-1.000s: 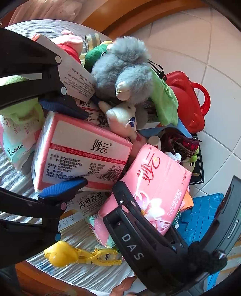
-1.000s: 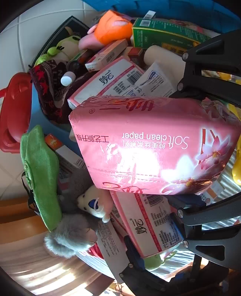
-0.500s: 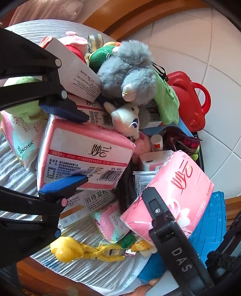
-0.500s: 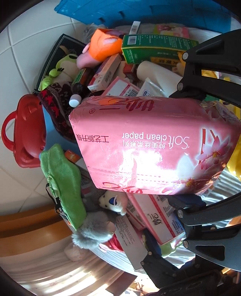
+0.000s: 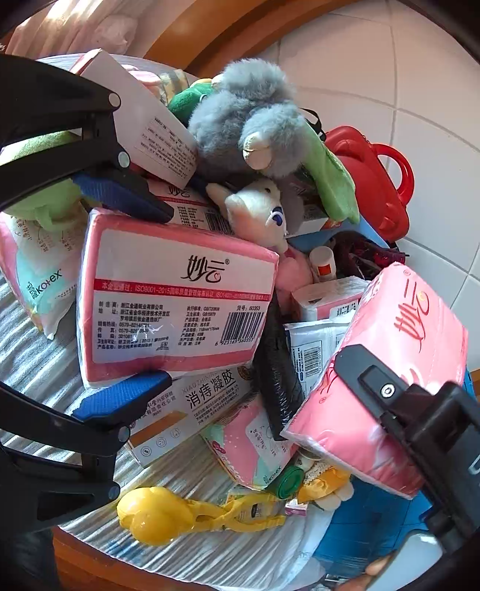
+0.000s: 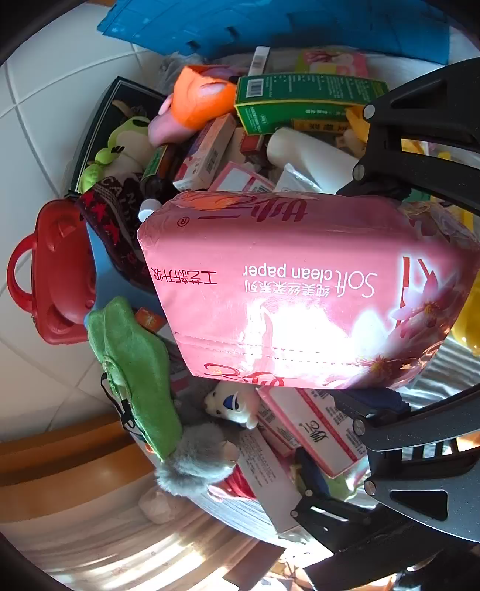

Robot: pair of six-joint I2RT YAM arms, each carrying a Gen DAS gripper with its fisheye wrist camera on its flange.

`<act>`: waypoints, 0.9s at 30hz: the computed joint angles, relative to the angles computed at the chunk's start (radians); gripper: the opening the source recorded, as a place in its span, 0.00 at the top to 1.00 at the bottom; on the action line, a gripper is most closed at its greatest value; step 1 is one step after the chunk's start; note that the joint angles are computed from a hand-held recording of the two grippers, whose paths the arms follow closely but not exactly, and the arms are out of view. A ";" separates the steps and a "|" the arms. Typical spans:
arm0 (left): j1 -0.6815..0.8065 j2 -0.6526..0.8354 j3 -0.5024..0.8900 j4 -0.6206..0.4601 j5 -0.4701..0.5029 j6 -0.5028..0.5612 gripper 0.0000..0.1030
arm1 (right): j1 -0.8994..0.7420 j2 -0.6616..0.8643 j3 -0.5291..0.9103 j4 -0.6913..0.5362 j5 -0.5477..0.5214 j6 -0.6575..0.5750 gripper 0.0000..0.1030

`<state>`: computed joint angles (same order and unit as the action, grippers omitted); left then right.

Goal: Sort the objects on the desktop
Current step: 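Lift both tissue packs and carry them over the blue crate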

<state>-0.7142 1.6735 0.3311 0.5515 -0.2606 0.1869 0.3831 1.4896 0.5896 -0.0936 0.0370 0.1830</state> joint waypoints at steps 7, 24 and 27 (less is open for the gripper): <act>0.092 -0.143 -0.008 -0.119 0.116 -0.024 0.49 | 0.010 -0.102 -0.012 -0.026 0.026 0.013 0.28; 0.014 -0.459 0.049 -0.351 0.037 -0.001 0.52 | 0.047 -0.403 -0.016 -0.165 0.120 0.075 0.28; -0.018 -0.510 0.093 -0.401 0.014 0.015 0.52 | 0.044 -0.502 -0.018 -0.227 0.147 0.087 0.28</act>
<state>-0.7323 1.1630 0.4239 0.1509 -0.2468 0.2018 0.4268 0.9878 0.5719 -0.3202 0.1839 0.2702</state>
